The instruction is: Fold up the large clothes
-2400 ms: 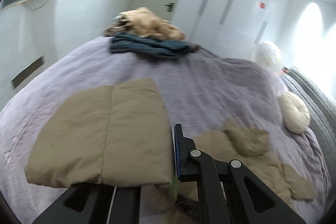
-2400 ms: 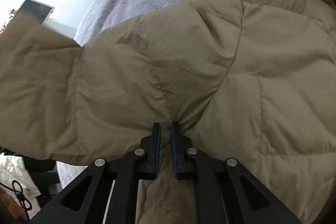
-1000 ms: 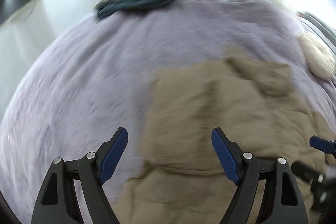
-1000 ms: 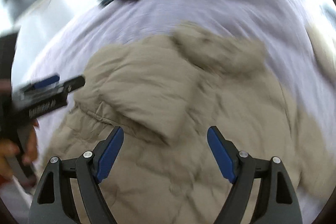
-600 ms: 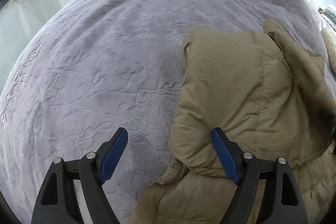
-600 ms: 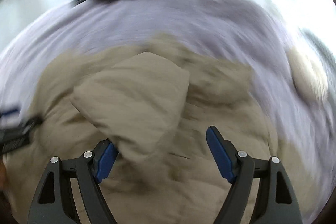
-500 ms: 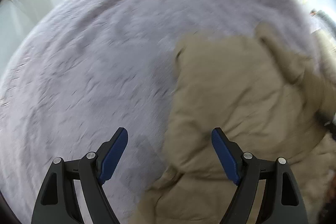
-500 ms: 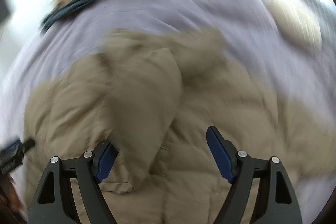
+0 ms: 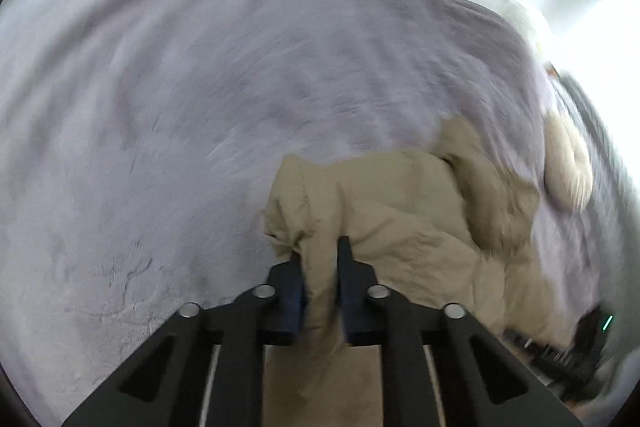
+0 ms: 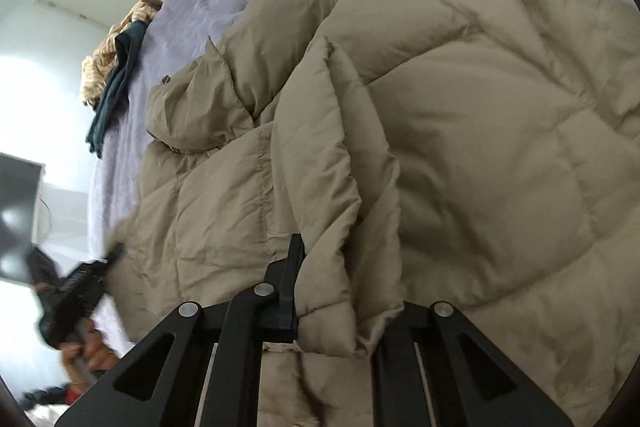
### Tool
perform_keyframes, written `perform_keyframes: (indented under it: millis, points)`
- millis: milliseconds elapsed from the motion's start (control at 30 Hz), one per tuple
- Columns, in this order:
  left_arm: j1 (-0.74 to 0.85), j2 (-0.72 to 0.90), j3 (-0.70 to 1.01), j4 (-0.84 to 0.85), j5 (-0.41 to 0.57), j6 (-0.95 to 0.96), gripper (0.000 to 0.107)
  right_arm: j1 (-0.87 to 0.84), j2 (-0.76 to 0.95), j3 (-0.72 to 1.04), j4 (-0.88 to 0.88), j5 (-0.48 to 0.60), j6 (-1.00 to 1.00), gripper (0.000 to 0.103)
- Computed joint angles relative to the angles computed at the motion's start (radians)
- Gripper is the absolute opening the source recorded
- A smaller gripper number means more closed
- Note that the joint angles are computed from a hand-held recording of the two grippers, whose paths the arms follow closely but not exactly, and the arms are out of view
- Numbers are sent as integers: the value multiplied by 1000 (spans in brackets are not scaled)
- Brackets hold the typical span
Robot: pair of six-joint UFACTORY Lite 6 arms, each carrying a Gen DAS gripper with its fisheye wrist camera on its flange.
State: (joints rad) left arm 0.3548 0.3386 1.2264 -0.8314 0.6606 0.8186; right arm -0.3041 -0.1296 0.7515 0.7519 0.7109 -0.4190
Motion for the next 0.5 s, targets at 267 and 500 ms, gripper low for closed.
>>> perform_keyframes:
  millis: [267, 500]
  points:
    - [-150, -194, -147, 149, -208, 86, 15, -89, -26, -77, 54, 5, -105, 12]
    - [-60, 94, 43, 355, -273, -221, 15, 88, 63, -29, 109, -120, -30, 12]
